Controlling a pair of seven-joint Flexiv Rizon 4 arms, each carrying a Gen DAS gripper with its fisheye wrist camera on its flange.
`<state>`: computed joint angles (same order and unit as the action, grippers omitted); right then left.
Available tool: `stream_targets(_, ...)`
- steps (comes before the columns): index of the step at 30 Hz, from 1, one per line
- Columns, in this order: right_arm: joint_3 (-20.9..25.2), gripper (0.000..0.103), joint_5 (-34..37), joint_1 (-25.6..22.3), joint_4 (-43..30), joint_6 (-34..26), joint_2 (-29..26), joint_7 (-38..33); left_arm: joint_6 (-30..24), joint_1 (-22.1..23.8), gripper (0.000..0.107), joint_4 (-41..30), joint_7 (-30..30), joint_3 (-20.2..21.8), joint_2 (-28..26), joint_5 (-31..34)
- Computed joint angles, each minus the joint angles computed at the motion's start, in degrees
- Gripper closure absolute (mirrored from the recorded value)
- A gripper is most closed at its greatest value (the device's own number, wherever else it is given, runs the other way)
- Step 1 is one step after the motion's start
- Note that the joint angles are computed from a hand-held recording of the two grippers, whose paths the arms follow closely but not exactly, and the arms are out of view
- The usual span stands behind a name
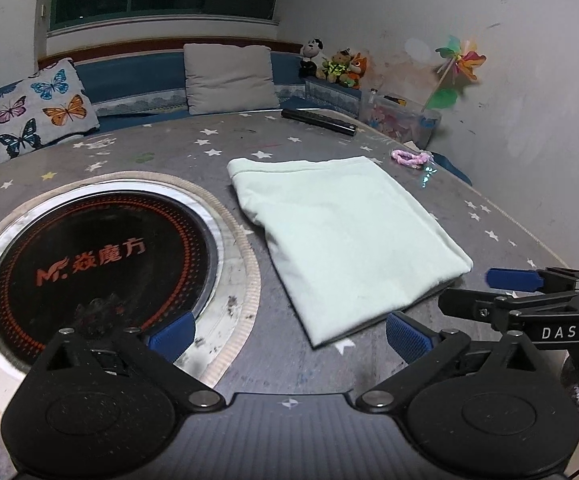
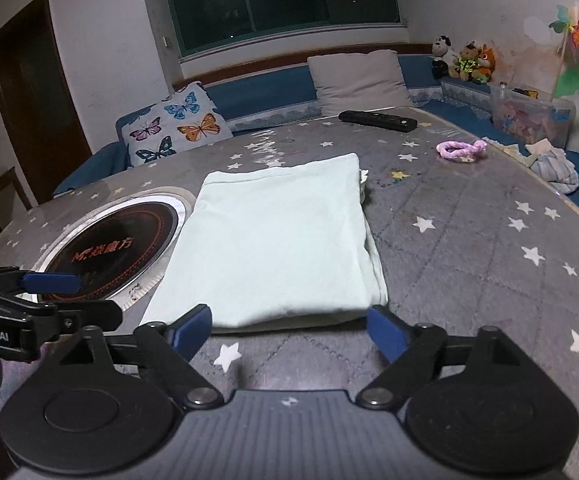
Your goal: Fold clothes
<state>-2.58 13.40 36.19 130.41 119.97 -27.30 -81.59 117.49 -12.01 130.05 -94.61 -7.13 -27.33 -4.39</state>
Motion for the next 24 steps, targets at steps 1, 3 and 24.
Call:
stream_targets(1,-2.14,0.008,1.99,2.66,0.0,-0.75,0.26,-0.77,0.43,-0.58,0.004,0.35,0.09,0.51,0.1,-0.3)
stream_targets(3,-6.78,0.002,5.98,8.23,0.07,-1.49,0.34,-2.55,1.29,-1.59,0.004,1.09,0.3,1.33,0.27,-0.91)
stream_targets(24,-10.76,0.0,14.62,16.93,1.52,-1.01,0.41,-5.52,5.94,-5.85,0.004,6.77,1.52,3.4,1.62,-4.51)
